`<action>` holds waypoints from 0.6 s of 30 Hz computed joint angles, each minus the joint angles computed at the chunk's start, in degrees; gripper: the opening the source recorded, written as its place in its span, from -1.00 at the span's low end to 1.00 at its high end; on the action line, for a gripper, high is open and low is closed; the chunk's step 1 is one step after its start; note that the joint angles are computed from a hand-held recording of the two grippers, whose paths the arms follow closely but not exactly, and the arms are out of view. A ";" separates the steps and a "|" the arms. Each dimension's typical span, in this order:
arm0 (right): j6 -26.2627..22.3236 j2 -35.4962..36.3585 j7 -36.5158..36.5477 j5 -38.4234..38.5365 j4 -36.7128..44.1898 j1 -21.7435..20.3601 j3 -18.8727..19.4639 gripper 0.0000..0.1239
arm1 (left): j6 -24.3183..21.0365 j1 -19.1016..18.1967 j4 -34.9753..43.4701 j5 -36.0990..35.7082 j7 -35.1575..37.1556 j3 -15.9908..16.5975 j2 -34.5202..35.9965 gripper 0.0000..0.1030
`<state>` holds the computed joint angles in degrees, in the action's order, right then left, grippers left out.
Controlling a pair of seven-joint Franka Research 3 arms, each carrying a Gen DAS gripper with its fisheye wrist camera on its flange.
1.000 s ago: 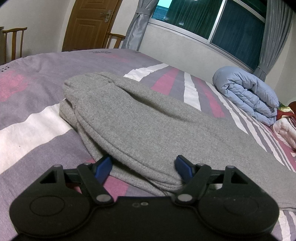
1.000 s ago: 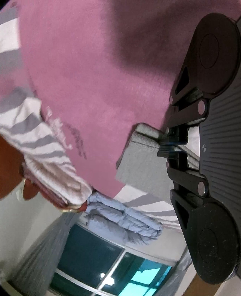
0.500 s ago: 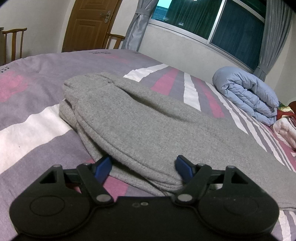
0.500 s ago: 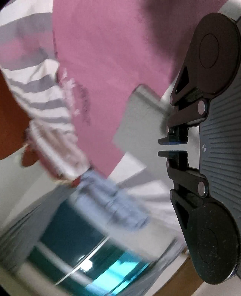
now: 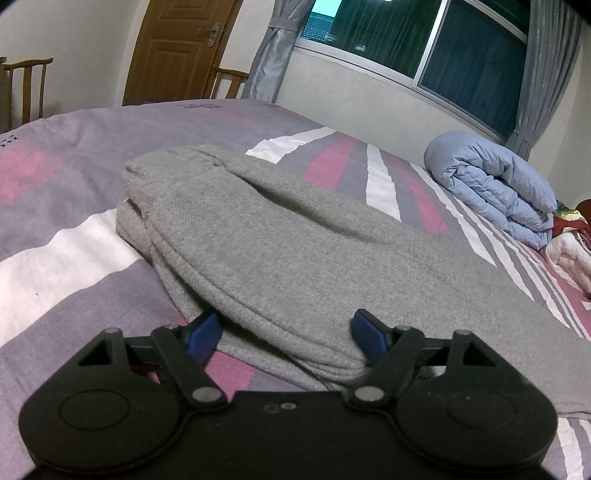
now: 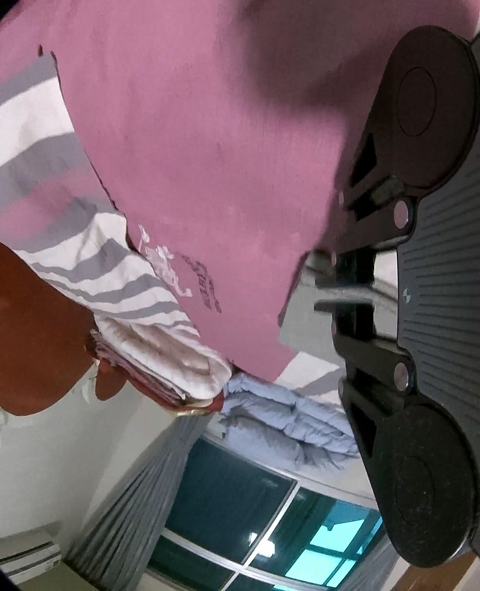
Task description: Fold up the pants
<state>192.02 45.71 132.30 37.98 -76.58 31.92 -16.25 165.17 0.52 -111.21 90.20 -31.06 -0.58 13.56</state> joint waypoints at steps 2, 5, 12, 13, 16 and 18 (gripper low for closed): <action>0.76 1.06 -0.03 -0.19 1.88 -0.73 0.74 -0.06 | 0.05 0.02 -0.02 -0.02 0.04 0.03 -0.01 0.37; -1.67 2.50 1.48 -0.52 4.28 0.13 -1.34 -0.07 | 0.03 -0.04 0.00 -0.03 0.03 0.03 0.00 0.37; -1.31 3.06 2.24 -6.57 6.37 -6.54 7.59 -0.24 | -0.06 -0.09 0.01 0.03 0.12 0.04 0.00 0.39; -2.86 3.49 0.67 -5.00 7.41 -6.51 7.49 -0.26 | -0.20 -0.15 0.05 -0.08 0.17 -0.02 0.04 0.39; -6.81 4.45 2.28 -6.80 9.58 -7.29 7.42 -0.52 | -0.20 -0.13 0.03 -0.09 0.22 0.01 0.03 0.39; -10.81 4.29 3.86 -8.92 10.25 -7.07 5.86 -0.71 | -0.19 -0.14 0.02 -0.07 0.23 0.02 0.03 0.39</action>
<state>181.22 50.01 136.16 29.06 -66.33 24.86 -10.38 164.98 0.38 -111.19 90.14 -30.83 -0.57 13.59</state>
